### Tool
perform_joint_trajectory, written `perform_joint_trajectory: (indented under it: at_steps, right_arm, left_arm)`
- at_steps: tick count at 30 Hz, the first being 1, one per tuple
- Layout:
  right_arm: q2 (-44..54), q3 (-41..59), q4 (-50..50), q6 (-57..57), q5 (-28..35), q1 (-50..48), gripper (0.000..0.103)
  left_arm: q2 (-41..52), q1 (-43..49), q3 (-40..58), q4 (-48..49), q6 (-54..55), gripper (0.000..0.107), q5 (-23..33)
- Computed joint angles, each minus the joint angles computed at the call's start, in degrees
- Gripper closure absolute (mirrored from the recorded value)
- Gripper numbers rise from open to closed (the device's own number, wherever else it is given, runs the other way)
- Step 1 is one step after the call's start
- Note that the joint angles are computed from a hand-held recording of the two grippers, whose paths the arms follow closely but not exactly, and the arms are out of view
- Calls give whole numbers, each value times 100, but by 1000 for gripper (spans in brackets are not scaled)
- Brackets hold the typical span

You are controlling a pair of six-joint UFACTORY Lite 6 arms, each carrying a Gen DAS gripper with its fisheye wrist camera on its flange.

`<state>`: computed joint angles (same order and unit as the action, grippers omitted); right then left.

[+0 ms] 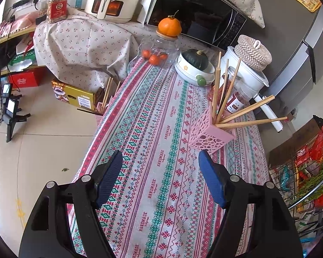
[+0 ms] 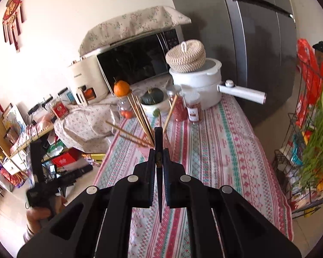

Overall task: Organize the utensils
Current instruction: 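Lift the black chopstick in the right tool above the pink basket, then open the right tool to drop the black chopstick into the basket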

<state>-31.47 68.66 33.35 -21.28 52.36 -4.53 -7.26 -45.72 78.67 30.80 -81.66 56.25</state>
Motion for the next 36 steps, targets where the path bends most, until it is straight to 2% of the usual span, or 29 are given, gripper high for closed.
perform_joint_trajectory:
  at_steps: [8,15,20,23,25,29,30,32,34,36]
  right_arm:
    - [1357,2131,-373,942,15,566,96]
    - [3193,4460,-1956,2343,-230,1621,96]
    - [4124,5041,-2328,2686,-463,1824,96]
    - [4368,4651,-2554,2848,-1039,1978,96]
    - [4375,4119,-2479,2800,-1534,2016,91]
    - [3769,2849,-1481,1978,-2049,1805,89]
    - [3575,2610,-1426,1899,-2085,1796,88]
    - [2827,1777,-1361,1634,-2205,1734,78]
    - [1857,763,-1457,1510,-2333,1648,57]
    - [1009,-50,-1709,1629,-2433,1542,45]
  left_arm:
    - [14,46,-26,-52,-11,37,-75]
    - [15,176,41,-188,100,37,-225]
    - [0,264,70,-265,186,37,-306]
    - [11,292,87,-278,179,37,-325]
    - [-26,269,78,-223,130,37,-316]
    - [-240,-46,15,374,-275,37,-223]
    - [-224,-390,153,913,-545,36,97]
    - [-22,-1013,482,1773,-883,28,841]
    - [341,-1780,937,2614,-1098,18,1713]
    - [708,-2354,1364,3118,-1204,11,2241]
